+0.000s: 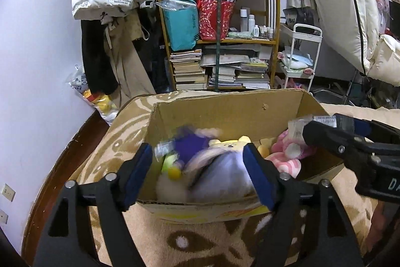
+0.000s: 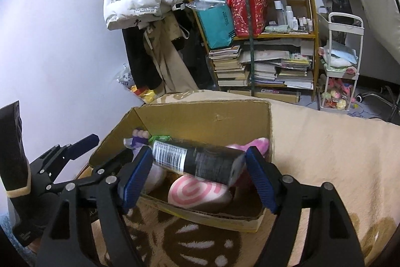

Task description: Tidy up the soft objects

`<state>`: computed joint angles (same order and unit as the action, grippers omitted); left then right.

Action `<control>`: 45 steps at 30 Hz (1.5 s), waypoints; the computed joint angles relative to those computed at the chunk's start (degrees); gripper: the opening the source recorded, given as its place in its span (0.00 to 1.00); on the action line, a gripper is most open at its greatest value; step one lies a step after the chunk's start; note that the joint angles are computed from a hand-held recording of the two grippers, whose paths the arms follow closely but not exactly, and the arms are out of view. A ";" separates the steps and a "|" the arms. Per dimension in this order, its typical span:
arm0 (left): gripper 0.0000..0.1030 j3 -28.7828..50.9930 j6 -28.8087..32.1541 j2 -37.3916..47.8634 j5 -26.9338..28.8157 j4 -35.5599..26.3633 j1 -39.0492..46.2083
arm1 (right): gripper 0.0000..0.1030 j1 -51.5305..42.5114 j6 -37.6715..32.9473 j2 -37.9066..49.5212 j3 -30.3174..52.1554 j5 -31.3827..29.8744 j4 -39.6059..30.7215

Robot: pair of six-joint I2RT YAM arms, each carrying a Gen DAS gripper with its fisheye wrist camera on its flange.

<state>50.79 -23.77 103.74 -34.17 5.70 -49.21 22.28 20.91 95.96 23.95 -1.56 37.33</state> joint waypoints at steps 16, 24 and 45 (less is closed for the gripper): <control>0.92 -7.28 -4.33 -12.77 -8.14 -4.20 -3.04 | 1.00 3.91 1.45 -14.20 -4.50 10.70 -5.19; 0.94 -10.07 -10.20 -19.08 -13.15 -10.58 -8.71 | 1.00 8.32 0.52 -27.98 -9.11 15.97 -13.34; 0.99 -9.80 -36.99 -28.32 -28.88 -39.66 -29.91 | 1.00 33.95 12.89 -64.16 -11.74 42.51 -50.74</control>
